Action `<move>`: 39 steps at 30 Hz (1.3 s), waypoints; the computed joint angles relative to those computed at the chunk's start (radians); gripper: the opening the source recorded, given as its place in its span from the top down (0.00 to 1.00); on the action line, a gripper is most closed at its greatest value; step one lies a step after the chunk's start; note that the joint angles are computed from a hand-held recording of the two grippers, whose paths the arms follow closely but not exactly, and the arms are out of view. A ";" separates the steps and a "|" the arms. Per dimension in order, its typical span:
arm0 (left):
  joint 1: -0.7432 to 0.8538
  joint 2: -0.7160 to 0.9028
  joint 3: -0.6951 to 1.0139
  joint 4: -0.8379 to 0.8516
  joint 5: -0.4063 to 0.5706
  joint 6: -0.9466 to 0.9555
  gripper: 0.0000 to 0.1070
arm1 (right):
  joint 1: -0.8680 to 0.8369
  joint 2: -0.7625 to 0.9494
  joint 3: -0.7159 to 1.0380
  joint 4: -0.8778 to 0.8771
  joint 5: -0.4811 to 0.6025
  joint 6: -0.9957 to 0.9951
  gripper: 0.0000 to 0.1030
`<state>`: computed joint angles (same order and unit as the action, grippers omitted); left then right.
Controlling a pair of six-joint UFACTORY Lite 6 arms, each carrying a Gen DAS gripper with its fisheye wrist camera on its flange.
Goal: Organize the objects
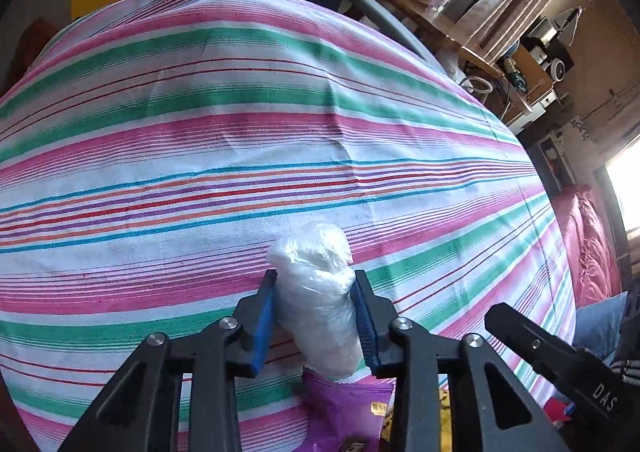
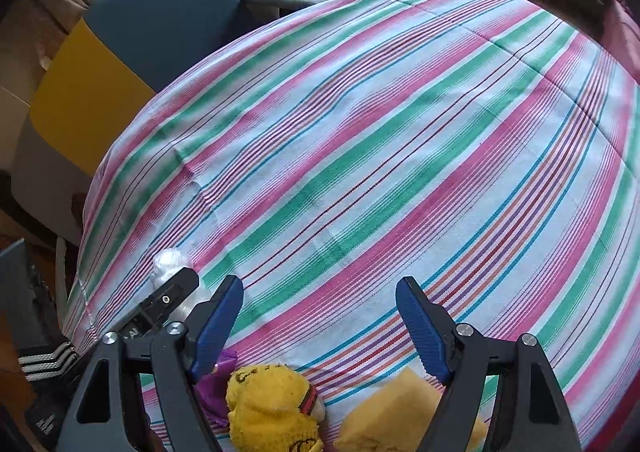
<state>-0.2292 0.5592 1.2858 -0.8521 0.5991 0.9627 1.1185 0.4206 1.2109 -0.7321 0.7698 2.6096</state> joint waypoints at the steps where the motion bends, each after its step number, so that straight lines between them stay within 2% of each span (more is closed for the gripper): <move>1: 0.022 -0.025 -0.030 -0.008 -0.003 0.027 0.67 | 0.001 -0.002 0.001 -0.012 0.008 -0.005 0.24; 7: 0.241 -0.229 -0.207 -0.044 0.066 0.200 0.68 | 0.010 0.045 0.109 -0.190 0.018 -0.064 0.37; 11: 0.447 -0.404 -0.313 -0.035 0.187 0.316 0.68 | 0.011 0.178 0.274 -0.241 -0.073 -0.178 0.47; 16: 0.669 -0.581 -0.410 0.003 0.348 0.458 0.68 | 0.016 0.365 0.537 -0.037 -0.096 -0.546 0.47; 19: 0.813 -0.624 -0.418 0.026 0.442 0.534 0.68 | 0.010 0.549 0.799 0.168 0.023 -0.819 0.47; 22: 0.940 -0.630 -0.401 0.039 0.506 0.609 0.68 | 0.005 0.689 1.001 0.257 0.129 -0.963 0.47; 24: 1.010 -0.604 -0.367 0.054 0.543 0.639 0.68 | -0.008 0.693 0.987 0.269 0.100 -0.964 0.47; 25: 1.053 -0.585 -0.342 0.061 0.564 0.654 0.68 | -0.008 0.670 0.944 0.255 0.069 -0.940 0.43; 28: 1.143 -0.535 -0.285 0.067 0.596 0.691 0.68 | -0.003 0.563 0.784 0.175 -0.036 -0.818 0.25; 29: 1.171 -0.509 -0.258 0.075 0.606 0.695 0.68 | -0.001 0.523 0.724 0.139 -0.065 -0.757 0.22; 33: 1.255 -0.425 -0.184 0.095 0.617 0.721 0.68 | -0.010 0.394 0.519 0.105 -0.156 -0.617 0.23; 36: 1.307 -0.376 -0.136 0.106 0.626 0.737 0.68 | 0.006 0.290 0.378 -0.023 -0.241 -0.435 0.24; 37: 1.322 -0.370 -0.131 0.102 0.621 0.754 0.68 | 0.009 0.274 0.361 -0.036 -0.256 -0.417 0.24; 39: 1.345 -0.372 -0.136 0.089 0.603 0.792 0.68 | 0.010 0.277 0.390 0.056 -0.268 -0.506 0.26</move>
<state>1.1161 0.1872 1.1496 -0.7626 1.2024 1.7543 1.1285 0.6976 1.6012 -0.6765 0.5020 2.1041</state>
